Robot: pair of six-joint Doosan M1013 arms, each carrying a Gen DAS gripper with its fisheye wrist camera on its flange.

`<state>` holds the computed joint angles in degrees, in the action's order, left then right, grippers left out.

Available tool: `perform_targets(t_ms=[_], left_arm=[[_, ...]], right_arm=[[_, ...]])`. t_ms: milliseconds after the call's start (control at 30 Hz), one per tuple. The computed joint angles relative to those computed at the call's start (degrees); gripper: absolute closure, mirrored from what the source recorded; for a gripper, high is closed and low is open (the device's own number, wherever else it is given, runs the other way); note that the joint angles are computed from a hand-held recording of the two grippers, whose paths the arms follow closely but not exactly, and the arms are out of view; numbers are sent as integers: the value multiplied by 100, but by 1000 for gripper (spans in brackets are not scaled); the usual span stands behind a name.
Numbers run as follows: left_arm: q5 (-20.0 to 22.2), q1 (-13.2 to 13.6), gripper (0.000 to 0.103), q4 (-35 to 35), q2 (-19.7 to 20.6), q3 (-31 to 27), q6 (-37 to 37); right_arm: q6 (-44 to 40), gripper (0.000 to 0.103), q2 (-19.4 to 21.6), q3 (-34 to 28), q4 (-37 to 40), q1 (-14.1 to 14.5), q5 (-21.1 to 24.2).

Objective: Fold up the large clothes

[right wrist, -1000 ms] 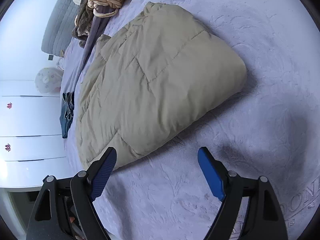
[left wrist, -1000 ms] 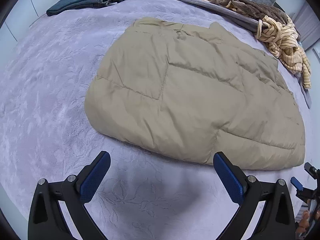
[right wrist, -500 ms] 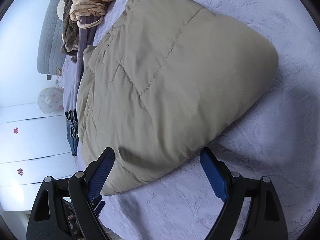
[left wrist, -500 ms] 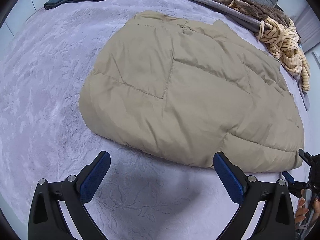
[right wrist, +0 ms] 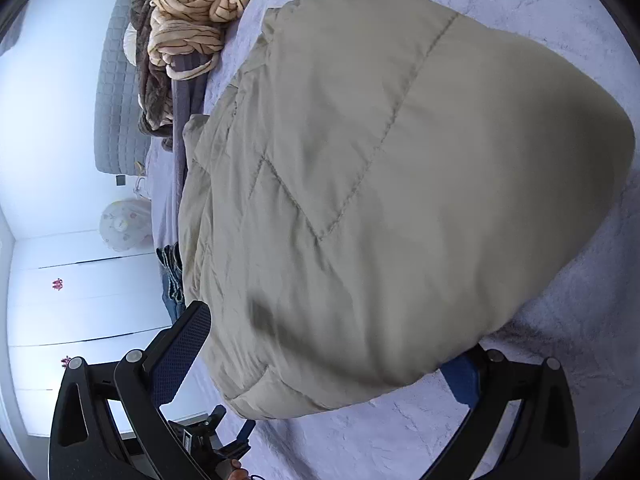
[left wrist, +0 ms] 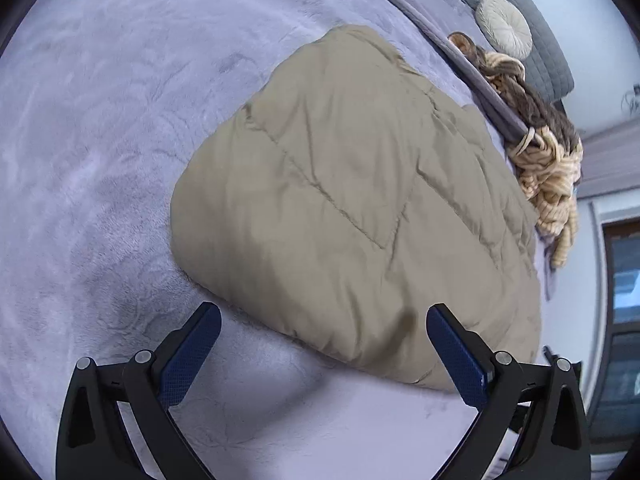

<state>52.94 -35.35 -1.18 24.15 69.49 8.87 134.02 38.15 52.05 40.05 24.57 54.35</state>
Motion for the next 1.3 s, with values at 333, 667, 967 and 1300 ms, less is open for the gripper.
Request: perform_targets(t_ms=[333,667,967,1300], left_arm=[[-902,148,0,-236,213,31,-40],[7,80,80,645,463,-647,46],[1007,-212,85,1424,498,-1317,1650],[1041,-566,85,1146,-203,-527,1881]], right_arm=[[-200,0,161,25,628,-42,-142],[181,55,146,144,726,-66,-196],[85,78,-249,328,178,57,-388],[293,78,-1047,1285,-156,255,-331]])
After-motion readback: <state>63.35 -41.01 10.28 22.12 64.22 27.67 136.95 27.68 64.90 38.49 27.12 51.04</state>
